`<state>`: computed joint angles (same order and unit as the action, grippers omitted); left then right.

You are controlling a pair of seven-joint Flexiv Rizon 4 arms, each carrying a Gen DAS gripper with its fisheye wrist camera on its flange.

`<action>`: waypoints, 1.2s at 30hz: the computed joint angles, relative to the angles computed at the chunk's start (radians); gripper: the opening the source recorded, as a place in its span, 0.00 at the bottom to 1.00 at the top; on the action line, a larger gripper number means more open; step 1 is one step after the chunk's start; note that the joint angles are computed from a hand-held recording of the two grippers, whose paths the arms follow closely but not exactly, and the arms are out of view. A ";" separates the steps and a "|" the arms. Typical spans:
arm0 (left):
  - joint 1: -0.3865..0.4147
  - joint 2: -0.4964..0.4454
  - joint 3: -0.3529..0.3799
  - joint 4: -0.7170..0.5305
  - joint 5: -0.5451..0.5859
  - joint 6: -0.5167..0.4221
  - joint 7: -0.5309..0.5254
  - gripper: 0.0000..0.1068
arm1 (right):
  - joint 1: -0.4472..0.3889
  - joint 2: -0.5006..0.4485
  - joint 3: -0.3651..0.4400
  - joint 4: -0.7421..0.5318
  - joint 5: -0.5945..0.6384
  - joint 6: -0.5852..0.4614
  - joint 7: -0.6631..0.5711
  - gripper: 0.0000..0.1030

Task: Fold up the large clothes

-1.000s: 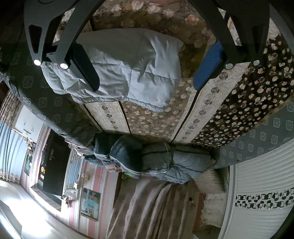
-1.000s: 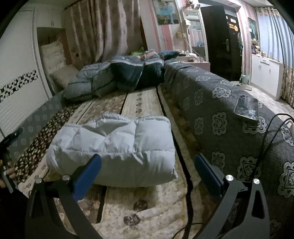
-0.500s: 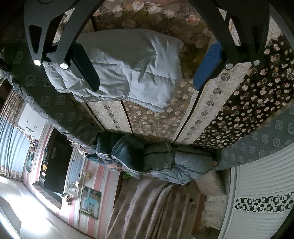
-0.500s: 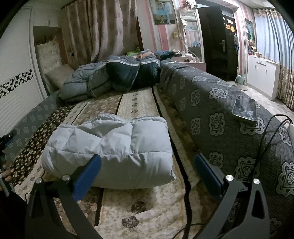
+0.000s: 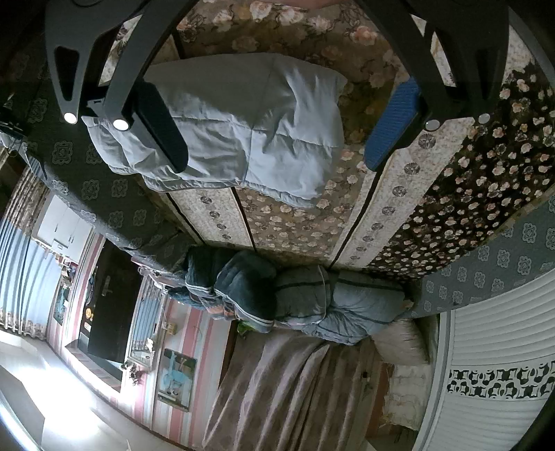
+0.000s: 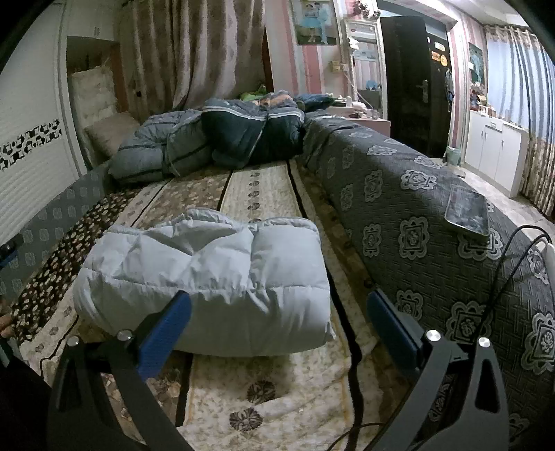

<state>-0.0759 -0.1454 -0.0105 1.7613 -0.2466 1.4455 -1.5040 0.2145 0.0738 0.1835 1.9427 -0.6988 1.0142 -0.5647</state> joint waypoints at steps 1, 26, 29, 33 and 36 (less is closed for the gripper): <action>0.001 0.000 -0.001 0.001 -0.002 0.002 0.002 0.94 | 0.000 0.000 0.000 0.000 0.001 -0.001 -0.002 0.98; 0.005 0.006 0.001 -0.010 0.008 -0.021 0.000 0.94 | 0.003 -0.002 0.001 -0.003 -0.004 -0.005 0.004 0.98; 0.007 0.004 0.002 -0.012 0.004 -0.024 0.001 0.94 | 0.004 0.000 0.002 -0.003 -0.002 -0.009 0.010 0.98; 0.009 0.004 0.000 -0.010 -0.002 -0.022 0.009 0.94 | 0.004 -0.003 0.001 -0.004 -0.001 -0.006 0.002 0.98; 0.009 0.004 0.001 -0.010 -0.006 -0.023 0.011 0.94 | 0.004 -0.001 0.000 -0.002 0.003 -0.002 -0.007 0.98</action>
<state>-0.0668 -0.1419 -0.0099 1.7516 -0.2524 1.4229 -1.4934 0.2181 0.0723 0.1832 1.9408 -0.6955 1.0118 -0.5713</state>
